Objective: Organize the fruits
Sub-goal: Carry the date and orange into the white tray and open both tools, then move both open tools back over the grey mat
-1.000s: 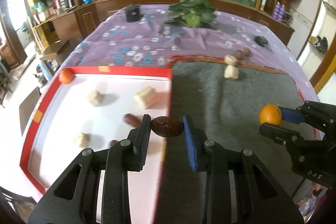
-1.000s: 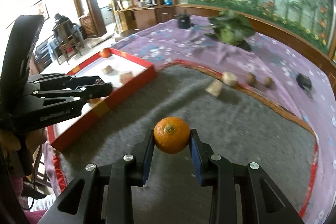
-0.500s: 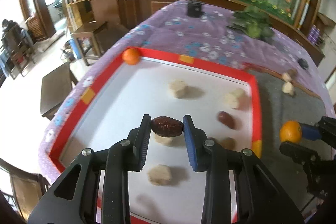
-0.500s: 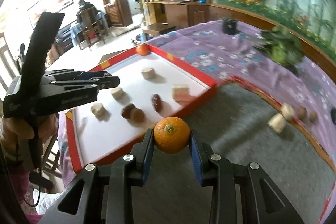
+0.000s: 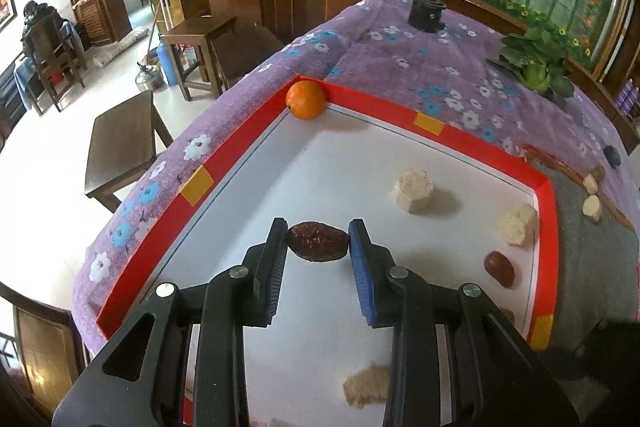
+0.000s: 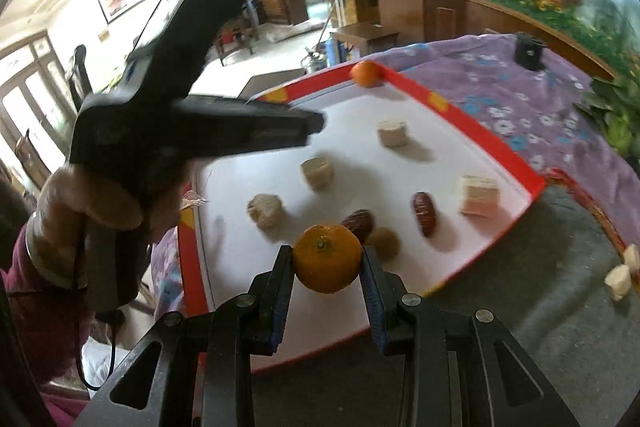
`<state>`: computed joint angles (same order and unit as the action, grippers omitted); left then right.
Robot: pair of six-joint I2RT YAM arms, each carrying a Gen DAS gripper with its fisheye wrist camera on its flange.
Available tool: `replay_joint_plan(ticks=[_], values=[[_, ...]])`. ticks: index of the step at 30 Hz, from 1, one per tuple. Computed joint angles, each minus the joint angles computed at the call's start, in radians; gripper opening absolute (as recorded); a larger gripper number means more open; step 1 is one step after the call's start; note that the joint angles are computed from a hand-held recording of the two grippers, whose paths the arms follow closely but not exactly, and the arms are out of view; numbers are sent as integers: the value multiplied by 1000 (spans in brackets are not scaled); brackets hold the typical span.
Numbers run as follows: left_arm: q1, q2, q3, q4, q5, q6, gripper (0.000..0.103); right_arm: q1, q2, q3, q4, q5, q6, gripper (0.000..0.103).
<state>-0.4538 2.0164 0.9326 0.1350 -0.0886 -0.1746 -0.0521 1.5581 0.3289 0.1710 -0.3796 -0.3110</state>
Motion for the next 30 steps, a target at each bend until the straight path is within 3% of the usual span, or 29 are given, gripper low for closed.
replay_joint_plan(ticks=[10,14,17,19,30], values=[[8,56,72,-58,-22,-30,31,87,117,-5,126,81,33,32],[0,68,90,-75,-35,-37,31,104,114,-20,151,96,38,37],[-3,70,93,-83,-42,-42,36,95,80,-35,143,81,38,41],[-4,62,83,-74,-52,-53,53,80,34,-51,125,64,30,42],[-71,-53,-1,-54,-122,-77,53,-117,-165,-97,8,-26,-23,45]])
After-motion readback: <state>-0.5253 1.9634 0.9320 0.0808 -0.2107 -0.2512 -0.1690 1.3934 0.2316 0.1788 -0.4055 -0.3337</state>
